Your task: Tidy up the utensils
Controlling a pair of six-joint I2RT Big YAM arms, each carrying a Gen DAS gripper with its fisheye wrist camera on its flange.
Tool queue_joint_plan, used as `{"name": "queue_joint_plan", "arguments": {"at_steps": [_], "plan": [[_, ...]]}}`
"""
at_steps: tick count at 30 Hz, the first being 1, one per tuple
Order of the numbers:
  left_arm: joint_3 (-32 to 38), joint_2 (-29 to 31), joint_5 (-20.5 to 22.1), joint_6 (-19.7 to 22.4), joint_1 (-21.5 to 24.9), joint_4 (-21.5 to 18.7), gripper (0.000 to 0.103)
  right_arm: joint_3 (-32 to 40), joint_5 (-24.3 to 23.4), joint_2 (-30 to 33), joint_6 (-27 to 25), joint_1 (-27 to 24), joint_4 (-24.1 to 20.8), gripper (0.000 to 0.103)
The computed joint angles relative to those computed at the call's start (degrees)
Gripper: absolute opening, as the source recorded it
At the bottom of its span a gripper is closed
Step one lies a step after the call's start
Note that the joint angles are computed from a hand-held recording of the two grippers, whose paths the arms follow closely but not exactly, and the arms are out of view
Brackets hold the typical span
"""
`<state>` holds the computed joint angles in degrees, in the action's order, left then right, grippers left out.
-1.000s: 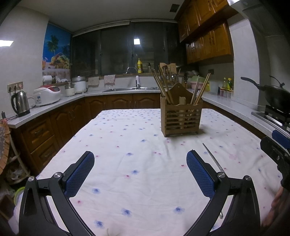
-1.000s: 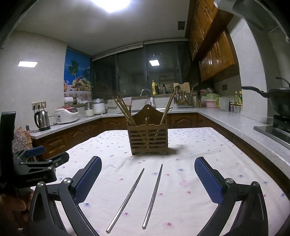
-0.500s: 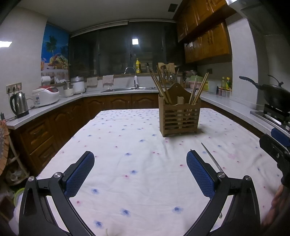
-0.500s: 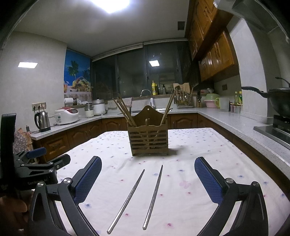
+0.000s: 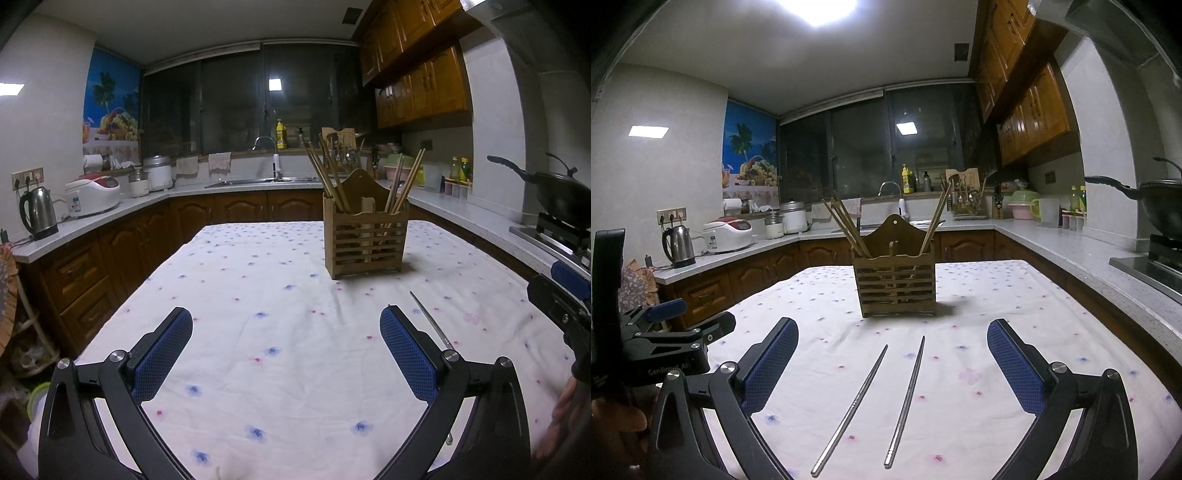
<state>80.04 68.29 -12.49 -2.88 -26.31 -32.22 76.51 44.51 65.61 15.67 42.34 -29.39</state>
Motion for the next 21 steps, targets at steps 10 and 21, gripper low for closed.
{"name": "queue_joint_plan", "arguments": {"at_steps": [10,21], "plan": [[0.1,0.0,0.2,-0.1,0.0,-0.1,0.103,-0.1,-0.1,0.0,-0.1,0.0,0.1,0.103],[0.3,0.5,1.0,-0.1,0.4,-0.1,0.103,-0.2,0.0,-0.1,0.1,0.0,0.0,0.103]]}}
